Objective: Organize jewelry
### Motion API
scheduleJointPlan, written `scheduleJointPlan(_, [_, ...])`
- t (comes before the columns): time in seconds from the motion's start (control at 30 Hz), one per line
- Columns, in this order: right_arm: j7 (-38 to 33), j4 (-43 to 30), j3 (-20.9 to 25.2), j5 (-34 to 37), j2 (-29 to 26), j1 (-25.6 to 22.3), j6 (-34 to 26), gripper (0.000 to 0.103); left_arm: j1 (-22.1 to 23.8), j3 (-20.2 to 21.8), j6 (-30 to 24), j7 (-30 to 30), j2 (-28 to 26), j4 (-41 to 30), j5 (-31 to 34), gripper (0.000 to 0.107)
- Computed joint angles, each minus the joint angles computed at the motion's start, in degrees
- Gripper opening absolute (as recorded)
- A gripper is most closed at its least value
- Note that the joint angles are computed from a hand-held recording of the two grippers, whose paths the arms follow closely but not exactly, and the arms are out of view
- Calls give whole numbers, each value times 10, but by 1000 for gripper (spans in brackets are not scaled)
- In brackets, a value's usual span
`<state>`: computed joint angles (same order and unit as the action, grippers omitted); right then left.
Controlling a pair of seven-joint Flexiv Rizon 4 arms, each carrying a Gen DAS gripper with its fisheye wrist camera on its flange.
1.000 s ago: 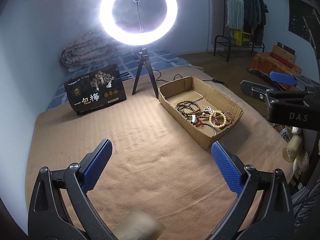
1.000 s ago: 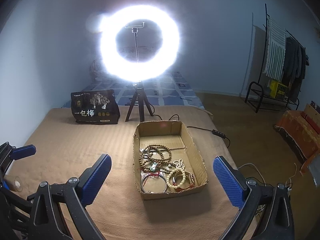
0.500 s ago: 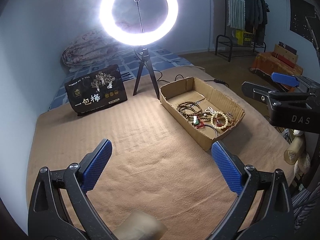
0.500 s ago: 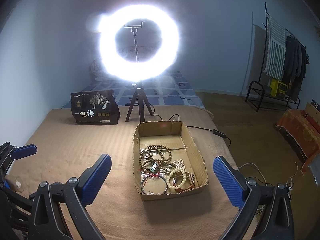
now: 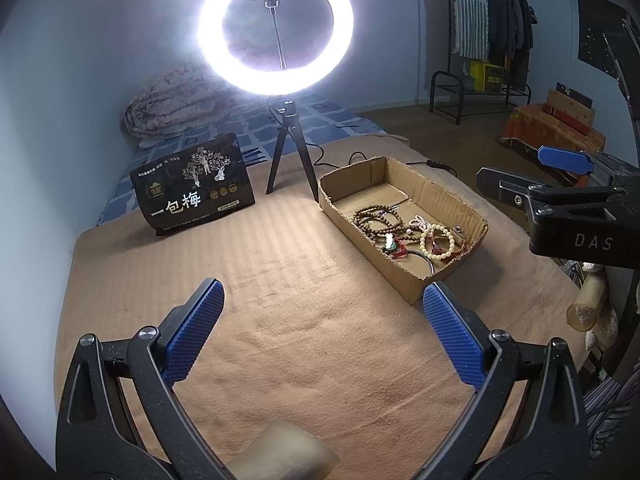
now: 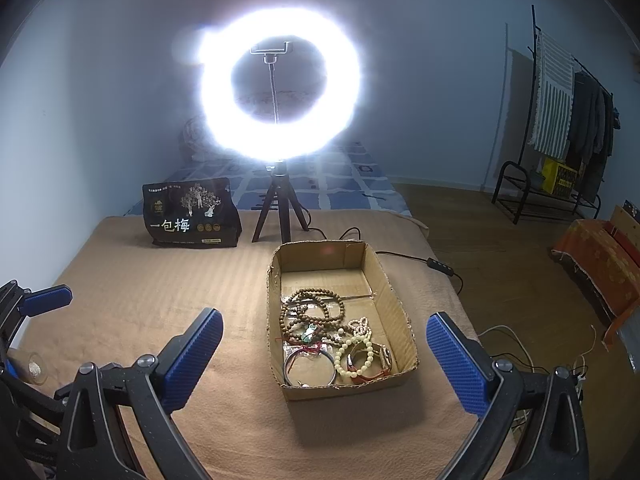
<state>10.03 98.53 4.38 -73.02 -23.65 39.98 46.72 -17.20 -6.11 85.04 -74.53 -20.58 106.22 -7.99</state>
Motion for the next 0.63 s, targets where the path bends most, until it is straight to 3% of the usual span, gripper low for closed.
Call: scheduleJointPlan(0.63, [1,-1,0,3,-1,1,2,103,-5,7,0,-6,0,-3,7,102])
